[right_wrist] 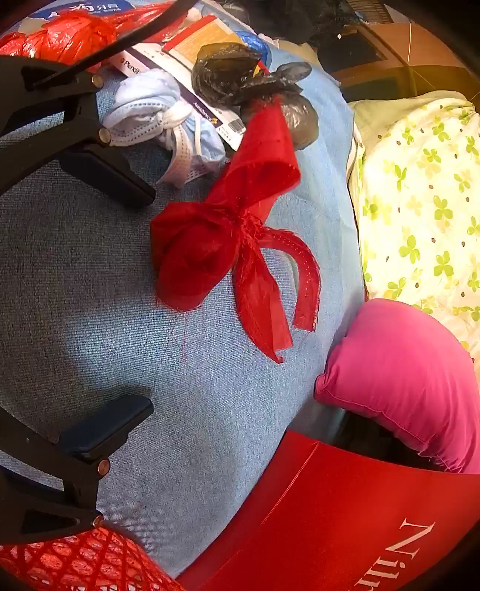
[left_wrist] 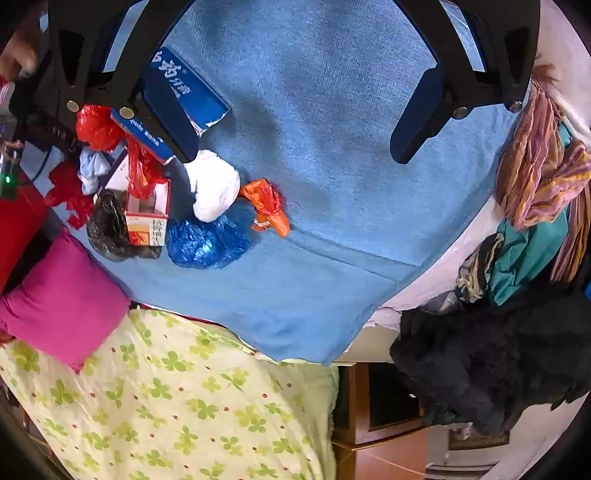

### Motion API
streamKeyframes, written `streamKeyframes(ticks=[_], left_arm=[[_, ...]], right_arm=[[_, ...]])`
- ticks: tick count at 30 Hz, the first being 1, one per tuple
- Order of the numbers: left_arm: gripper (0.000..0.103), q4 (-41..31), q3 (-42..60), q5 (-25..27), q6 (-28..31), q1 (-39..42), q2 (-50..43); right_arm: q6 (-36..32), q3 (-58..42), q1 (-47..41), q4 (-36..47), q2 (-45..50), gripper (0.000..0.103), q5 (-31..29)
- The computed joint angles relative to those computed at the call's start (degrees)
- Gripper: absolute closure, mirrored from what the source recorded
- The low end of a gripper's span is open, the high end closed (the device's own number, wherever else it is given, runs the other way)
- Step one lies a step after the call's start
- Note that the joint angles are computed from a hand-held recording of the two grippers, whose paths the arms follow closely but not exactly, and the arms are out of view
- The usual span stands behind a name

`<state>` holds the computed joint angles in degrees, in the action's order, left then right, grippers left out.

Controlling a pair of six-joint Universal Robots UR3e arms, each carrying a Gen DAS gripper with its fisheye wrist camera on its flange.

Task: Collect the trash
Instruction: 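Move both tools toward the pile of trash on the blue blanket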

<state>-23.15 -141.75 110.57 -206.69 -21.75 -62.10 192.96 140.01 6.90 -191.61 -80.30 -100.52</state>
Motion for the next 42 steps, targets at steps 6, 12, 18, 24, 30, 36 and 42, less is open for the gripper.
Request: streamKeyframes(ticks=[6,12,18,24,30,36,42], left_arm=[[0.000,-0.97,1.63,3.64,0.27,-4.50,-1.72],[0.000,-6.12,3.35,8.40,-0.90,-8.77,1.84],[0.000,-12.60,7.70,18.24,-6.49,-17.97,1.38],[0.000,-21.42,11.16,27.03,-15.61,-27.16,1.23],[0.000,-29.25,14.30,32.21,-24.31,-33.90,0.11],[0.000,-32.04,15.77,34.89,-28.82,-37.35,-1.46],[0.000,-30.45,15.41,34.92,-28.37,-37.01,-2.22]], right_arm=[[6.28,-6.26,2.39,17.41,-4.09,0.000,-2.62],[3.21,-13.56,3.79,36.84,-13.20,0.000,-3.58],[2.85,-13.15,12.79,39.78,-28.59,0.000,-9.75],[3.15,-11.68,26.55,37.88,-41.77,0.000,-14.59],[3.80,-4.32,41.74,28.21,-48.27,0.000,-21.73],[3.07,-7.45,40.63,35.88,-48.05,0.000,-19.86],[5.38,-5.24,41.43,35.12,-46.04,0.000,-22.47]])
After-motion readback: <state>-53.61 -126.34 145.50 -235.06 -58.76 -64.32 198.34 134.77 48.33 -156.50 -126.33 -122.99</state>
